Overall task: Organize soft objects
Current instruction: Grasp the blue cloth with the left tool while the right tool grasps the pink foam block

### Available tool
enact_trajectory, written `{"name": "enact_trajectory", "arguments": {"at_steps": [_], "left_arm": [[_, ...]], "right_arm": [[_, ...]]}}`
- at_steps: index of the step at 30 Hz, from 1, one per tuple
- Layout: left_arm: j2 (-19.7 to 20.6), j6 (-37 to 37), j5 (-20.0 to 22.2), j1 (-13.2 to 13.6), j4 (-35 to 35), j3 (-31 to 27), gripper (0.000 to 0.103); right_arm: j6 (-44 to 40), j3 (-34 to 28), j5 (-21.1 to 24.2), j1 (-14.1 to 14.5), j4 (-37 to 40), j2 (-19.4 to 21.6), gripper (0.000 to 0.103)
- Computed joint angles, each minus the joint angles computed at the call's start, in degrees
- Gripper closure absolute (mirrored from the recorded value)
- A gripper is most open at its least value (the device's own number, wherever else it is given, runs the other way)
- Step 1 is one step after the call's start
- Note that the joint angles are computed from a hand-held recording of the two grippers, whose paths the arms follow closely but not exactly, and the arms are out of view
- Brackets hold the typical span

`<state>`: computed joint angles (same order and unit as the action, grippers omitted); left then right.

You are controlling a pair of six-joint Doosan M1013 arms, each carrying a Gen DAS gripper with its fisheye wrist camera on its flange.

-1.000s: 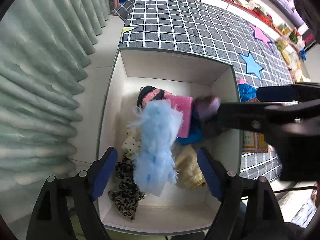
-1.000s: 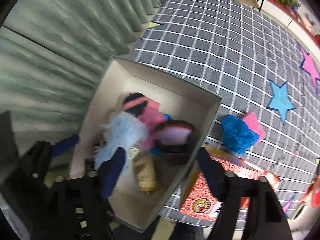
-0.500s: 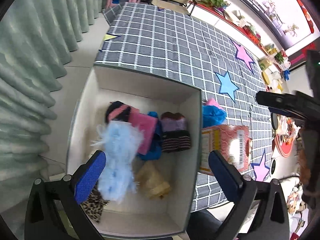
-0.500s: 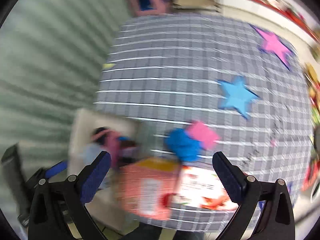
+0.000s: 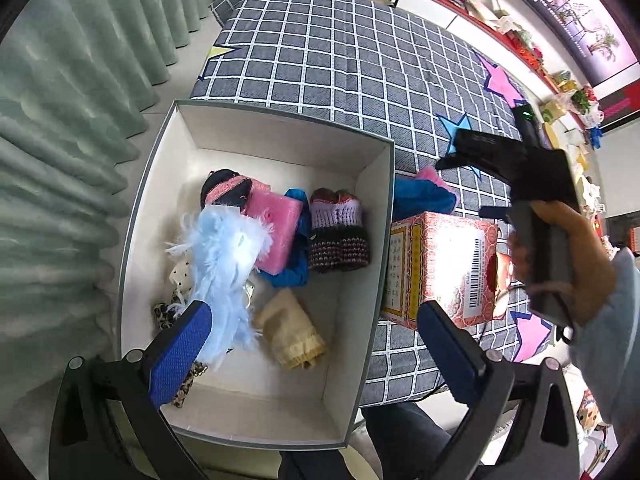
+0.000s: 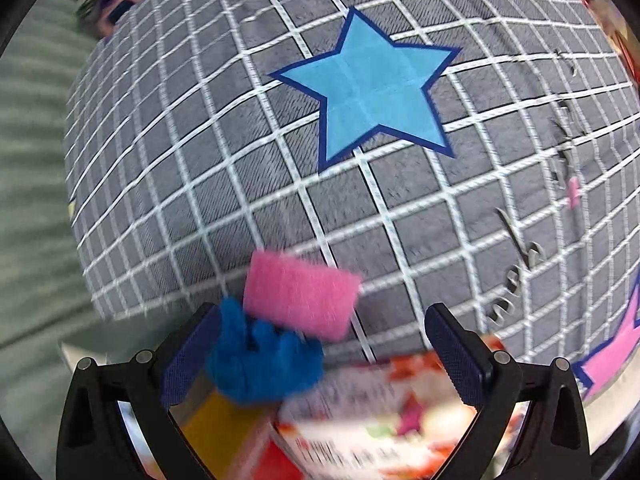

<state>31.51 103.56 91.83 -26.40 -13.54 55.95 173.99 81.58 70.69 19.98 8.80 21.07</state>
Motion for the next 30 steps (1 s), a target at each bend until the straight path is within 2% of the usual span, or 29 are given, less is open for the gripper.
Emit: {"name": "enact_trajectory", "arguments": {"at_steps": [5,9,11,12,13,15,19,23,26,28,30], "left_arm": [[0.6,-0.7,0.0,-1.1,1.9,-1.3,0.000],[1.6,-0.6,0.5,-2.3,2.2,-3.4,0.000],[2.3,-0.4,1.0,-2.9,1.6,-5.0,0.000],[2.7,-0.2,1.3,-3.3,1.6,-5.7,0.000],[3.1,0.0,1.5,-3.8,1.8,-6.5,0.000],[4.1,1.1,2.2,-5.4,3.0,-8.4,0.000],[6.5,3.5,4.1,-8.7,5.7,-12.2,0.000],[10.0,4.7,8.2,-12.5,6.7,-15.9,0.000],[11.5,4.5,10.3,-14.7,7.2,-16.7,0.000],[12.3,3.5,12.4,-16.4,8.5,-16.8,0.000],[11.7,3.0,12.1,-17.4,6.9,-15.1,0.000]], "right_arm": [[-2.8,0.0,-2.1,-0.8,3.2,2.2,0.001],[-8.2,-2.1,1.6,-0.6,5.1,4.4,0.002],[-9.3,-2.9,3.3,-0.2,4.0,4.6,0.013],[-9.9,-3.1,4.3,0.1,2.9,4.5,0.027],[-10.4,-2.9,4.2,0.1,2.4,4.1,0.029],[-11.7,-0.5,2.6,-0.6,3.4,2.3,0.029],[-7.7,6.3,-0.6,-1.9,3.4,-3.4,0.029],[-4.4,12.3,-1.6,-2.5,2.2,-9.2,0.029],[-1.0,17.0,-2.9,-2.8,1.4,-13.5,0.029],[2.3,20.8,-5.9,-3.1,1.2,-17.0,0.029],[4.7,23.9,-7.4,-3.6,1.7,-19.7,0.026]]}}
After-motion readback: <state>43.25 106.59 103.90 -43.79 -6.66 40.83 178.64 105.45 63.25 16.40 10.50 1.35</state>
